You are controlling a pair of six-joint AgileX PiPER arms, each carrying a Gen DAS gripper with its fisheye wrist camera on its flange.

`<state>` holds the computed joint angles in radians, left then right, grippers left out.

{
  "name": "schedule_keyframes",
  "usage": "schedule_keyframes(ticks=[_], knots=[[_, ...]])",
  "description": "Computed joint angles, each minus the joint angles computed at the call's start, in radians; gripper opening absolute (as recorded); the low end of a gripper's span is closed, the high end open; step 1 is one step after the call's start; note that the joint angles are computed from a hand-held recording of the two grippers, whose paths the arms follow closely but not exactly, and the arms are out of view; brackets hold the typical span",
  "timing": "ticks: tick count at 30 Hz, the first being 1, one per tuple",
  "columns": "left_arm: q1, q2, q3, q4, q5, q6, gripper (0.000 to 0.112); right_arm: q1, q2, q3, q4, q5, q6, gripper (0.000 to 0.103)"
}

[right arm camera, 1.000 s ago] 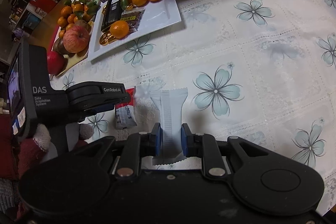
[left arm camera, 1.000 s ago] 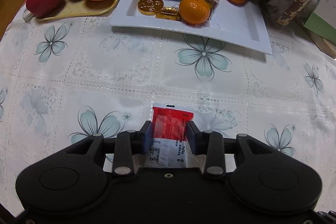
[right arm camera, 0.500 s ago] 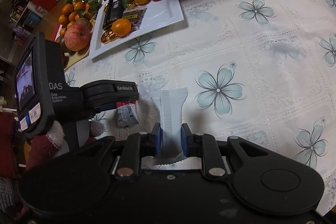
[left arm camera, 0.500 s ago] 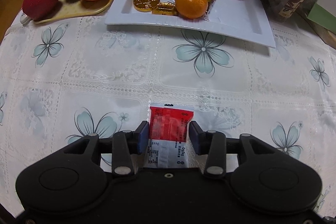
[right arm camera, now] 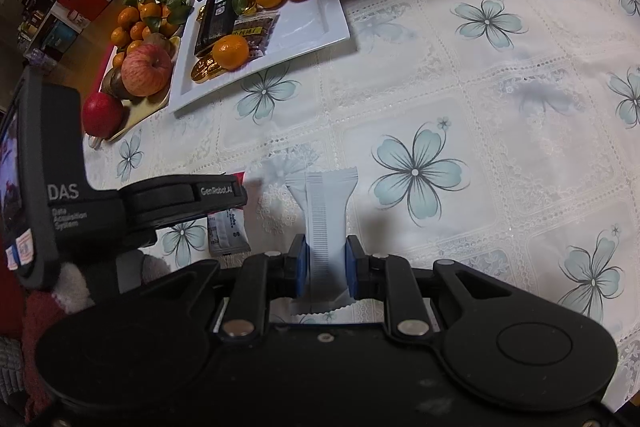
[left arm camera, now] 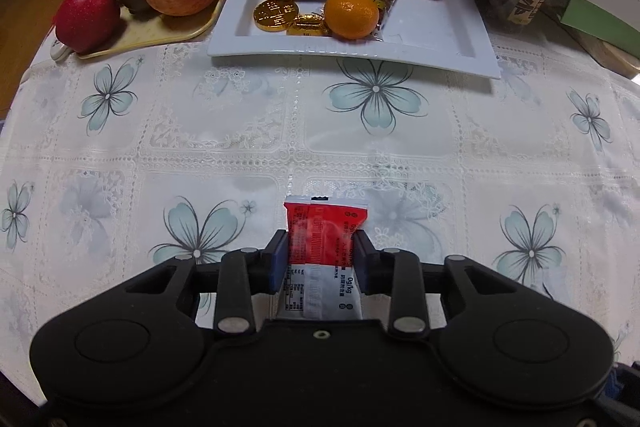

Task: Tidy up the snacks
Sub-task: 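Carry the red-white packet and white bar over the gold tray with both tools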

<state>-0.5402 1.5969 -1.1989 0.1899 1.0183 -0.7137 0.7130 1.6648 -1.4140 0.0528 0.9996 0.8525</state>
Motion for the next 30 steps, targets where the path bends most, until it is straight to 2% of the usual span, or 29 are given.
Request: schedule_keyframes(ticks=[7, 21, 30], knots=[[-0.044, -0.06, 0.023, 0.001, 0.07, -0.008, 0.042, 0.01, 0.02, -0.008, 0.001, 0.009, -0.005, 0.021], [-0.052, -0.18, 0.168, -0.003, 0.046, -0.008, 0.042, 0.032, 0.045, -0.011, 0.037, 0.019, -0.052, 0.021], [-0.034, -0.215, 0.177, -0.081, 0.091, 0.07, 0.042, 0.056, 0.065, 0.016, 0.047, 0.025, -0.069, 0.021]])
